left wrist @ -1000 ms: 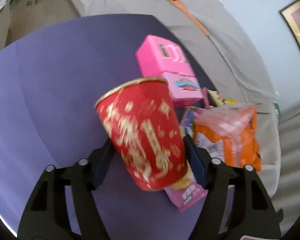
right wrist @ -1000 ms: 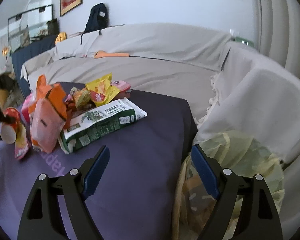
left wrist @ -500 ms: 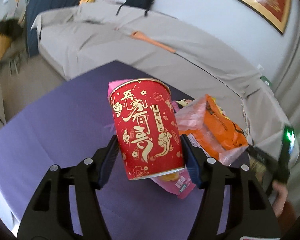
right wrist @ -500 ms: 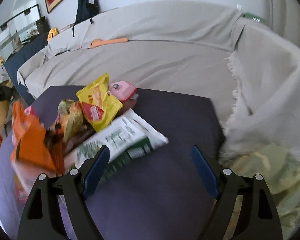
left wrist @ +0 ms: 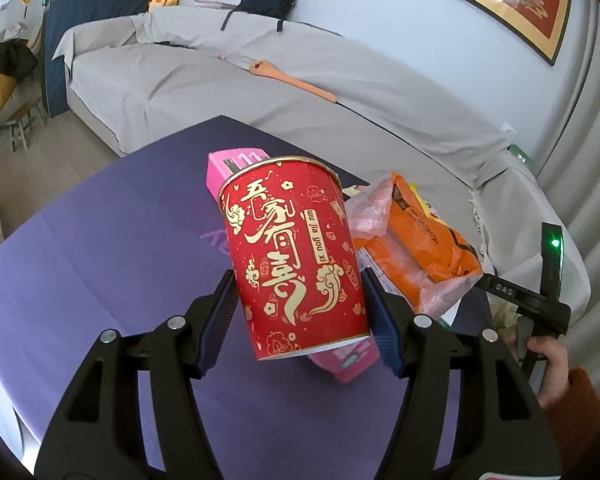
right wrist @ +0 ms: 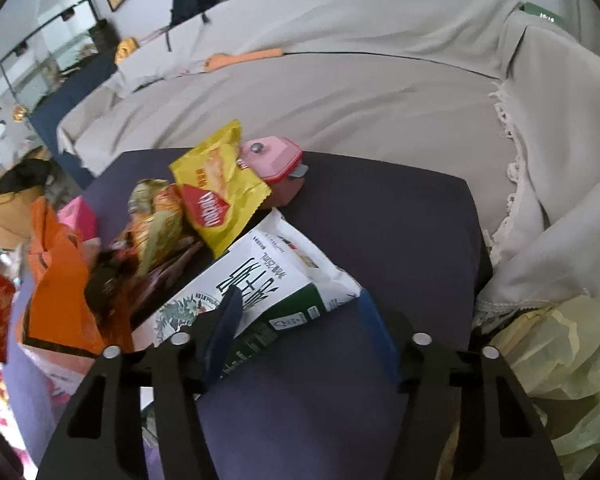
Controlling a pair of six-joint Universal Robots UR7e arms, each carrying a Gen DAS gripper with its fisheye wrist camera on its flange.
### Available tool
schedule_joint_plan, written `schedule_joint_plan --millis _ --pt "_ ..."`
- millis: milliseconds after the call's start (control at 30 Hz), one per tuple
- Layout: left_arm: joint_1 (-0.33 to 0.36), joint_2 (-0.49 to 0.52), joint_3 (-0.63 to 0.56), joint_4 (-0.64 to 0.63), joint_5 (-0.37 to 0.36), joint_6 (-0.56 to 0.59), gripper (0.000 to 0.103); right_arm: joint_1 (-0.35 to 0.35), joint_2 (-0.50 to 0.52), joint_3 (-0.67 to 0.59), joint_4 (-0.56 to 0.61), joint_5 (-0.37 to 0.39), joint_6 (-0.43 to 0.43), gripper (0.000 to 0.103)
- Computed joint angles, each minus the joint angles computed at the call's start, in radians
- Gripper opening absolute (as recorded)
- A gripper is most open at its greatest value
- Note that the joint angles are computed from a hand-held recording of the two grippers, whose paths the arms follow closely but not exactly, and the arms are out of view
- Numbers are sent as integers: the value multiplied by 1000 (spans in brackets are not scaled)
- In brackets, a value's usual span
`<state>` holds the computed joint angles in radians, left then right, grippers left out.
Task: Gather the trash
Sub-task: 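Grasp the green-white milk pouch with the right gripper while the left gripper lifts the red cup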
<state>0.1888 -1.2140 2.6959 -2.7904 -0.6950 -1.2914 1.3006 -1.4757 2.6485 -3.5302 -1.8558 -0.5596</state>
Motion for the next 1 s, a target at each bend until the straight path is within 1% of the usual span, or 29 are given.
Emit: schedule_joint_plan --millis 67,133,167,200,233,267,367,400,500,567,600,633,667,700,733,767,800,867,900,933,967,1000 --pt "-6 3 0 -2 -1 -3 58 -13 -56 13 52 16 -17 53" --pt "-17 1 2 8 -4 -13 58 -24 -92 26 63 31 -48 51" --pt "-21 -4 3 16 -4 -18 58 -31 -109 33 65 43 -57 29" --pt "-27 -10 5 23 -4 -25 58 -32 -129 36 81 46 -62 4" --pt "-27 -5 5 17 -2 -25 58 -27 -154 33 118 38 -60 4" --pt "-27 -15 10 16 -1 -24 59 -32 -186 36 148 51 -65 4" --pt "-25 -13 14 0 1 -18 59 -15 -228 57 137 48 -122 4" --pt "-19 -6 9 -2 1 -13 59 -13 -246 65 140 55 -144 4" --pt "-15 10 5 -19 -8 -2 59 -27 -299 85 163 87 -170 4" --pt "-19 21 3 -24 -10 -6 59 -46 -319 91 190 100 -150 5" --pt "-17 28 1 -32 -13 -2 59 -55 -321 92 213 100 -118 5" --pt "-20 33 2 -37 -16 -3 59 -72 -332 95 245 120 -90 5" --pt "-20 37 1 -42 -18 0 59 -115 -365 103 308 182 -65 6" --pt "-21 42 1 -46 -19 2 59 -154 -389 113 355 242 -52 12" --pt "-21 42 3 -45 -20 3 59 -167 -388 120 361 261 -38 20" --pt "-20 44 2 -43 -20 5 59 -170 -365 130 332 262 -18 47" --pt "-16 46 0 -42 -21 9 59 -169 -319 137 274 261 13 66" --pt "-13 48 0 -43 -24 10 59 -186 -264 148 199 321 34 66" --pt "-11 47 -1 -40 -24 10 59 -171 -216 144 144 323 59 66" --pt "-12 43 1 -34 -24 7 59 -147 -172 135 101 302 81 67" --pt "-12 40 2 -27 -23 3 59 -109 -126 120 68 257 102 67" --pt "-11 38 2 -19 -24 -1 59 -52 -58 91 34 171 125 67"
